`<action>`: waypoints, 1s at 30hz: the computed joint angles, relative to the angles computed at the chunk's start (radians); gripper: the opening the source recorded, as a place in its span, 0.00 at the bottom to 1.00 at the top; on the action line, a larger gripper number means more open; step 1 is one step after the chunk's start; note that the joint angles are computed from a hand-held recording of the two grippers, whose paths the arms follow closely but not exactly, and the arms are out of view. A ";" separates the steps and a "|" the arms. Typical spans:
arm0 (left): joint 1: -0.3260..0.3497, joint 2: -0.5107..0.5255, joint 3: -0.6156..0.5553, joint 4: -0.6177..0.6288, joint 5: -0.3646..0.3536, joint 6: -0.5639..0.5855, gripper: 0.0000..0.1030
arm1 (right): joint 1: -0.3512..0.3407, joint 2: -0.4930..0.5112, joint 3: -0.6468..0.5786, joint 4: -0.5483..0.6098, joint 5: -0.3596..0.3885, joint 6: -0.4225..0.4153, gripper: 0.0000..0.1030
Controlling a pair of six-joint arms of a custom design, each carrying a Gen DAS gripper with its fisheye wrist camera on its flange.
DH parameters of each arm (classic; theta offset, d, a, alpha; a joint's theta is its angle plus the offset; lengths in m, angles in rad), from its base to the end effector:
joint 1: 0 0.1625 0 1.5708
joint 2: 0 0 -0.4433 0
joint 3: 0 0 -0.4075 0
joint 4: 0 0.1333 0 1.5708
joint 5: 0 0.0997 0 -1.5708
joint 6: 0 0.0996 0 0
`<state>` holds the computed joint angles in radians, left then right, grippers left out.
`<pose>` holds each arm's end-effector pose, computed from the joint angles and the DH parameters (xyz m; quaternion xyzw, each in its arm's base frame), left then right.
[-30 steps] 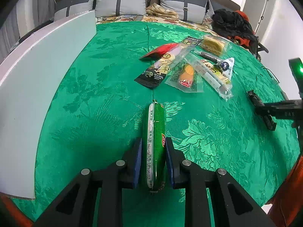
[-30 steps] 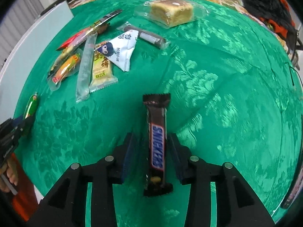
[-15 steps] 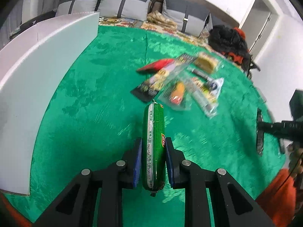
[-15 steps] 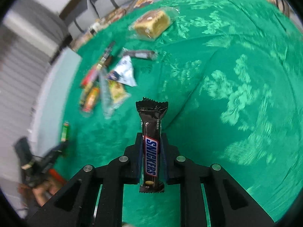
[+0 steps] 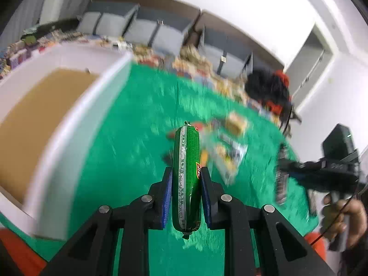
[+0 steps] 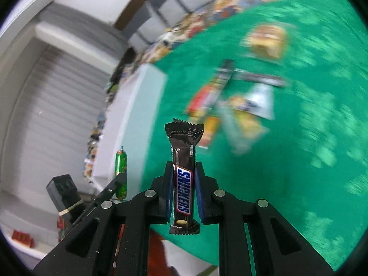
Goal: Organize snacks
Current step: 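Carry both snacks into the white box and open both grippers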
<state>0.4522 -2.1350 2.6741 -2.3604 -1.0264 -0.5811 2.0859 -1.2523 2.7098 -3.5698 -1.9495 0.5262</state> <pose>-0.1264 -0.2670 0.2701 0.2214 0.9303 -0.2798 0.0857 0.2406 -0.2292 0.1507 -0.0556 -0.9461 0.3181 0.0267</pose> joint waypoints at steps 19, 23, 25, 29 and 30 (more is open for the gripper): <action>0.543 0.128 -0.290 -0.028 0.285 0.406 0.62 | 0.118 0.637 -0.818 0.299 0.141 -0.179 0.33; 0.539 0.098 -0.235 -0.101 0.308 0.407 0.94 | 0.132 0.632 -0.779 0.252 0.066 -0.173 0.60; 0.509 0.077 -0.217 -0.077 0.313 0.369 0.94 | 0.143 0.605 -0.726 0.215 -0.026 -0.217 0.61; 0.378 0.016 -0.178 0.000 0.296 0.277 0.94 | 0.173 0.550 -0.556 0.063 -0.299 -0.310 0.70; 0.347 0.008 -0.176 0.018 0.293 0.259 0.94 | 0.173 0.542 -0.500 0.006 -0.373 -0.336 0.70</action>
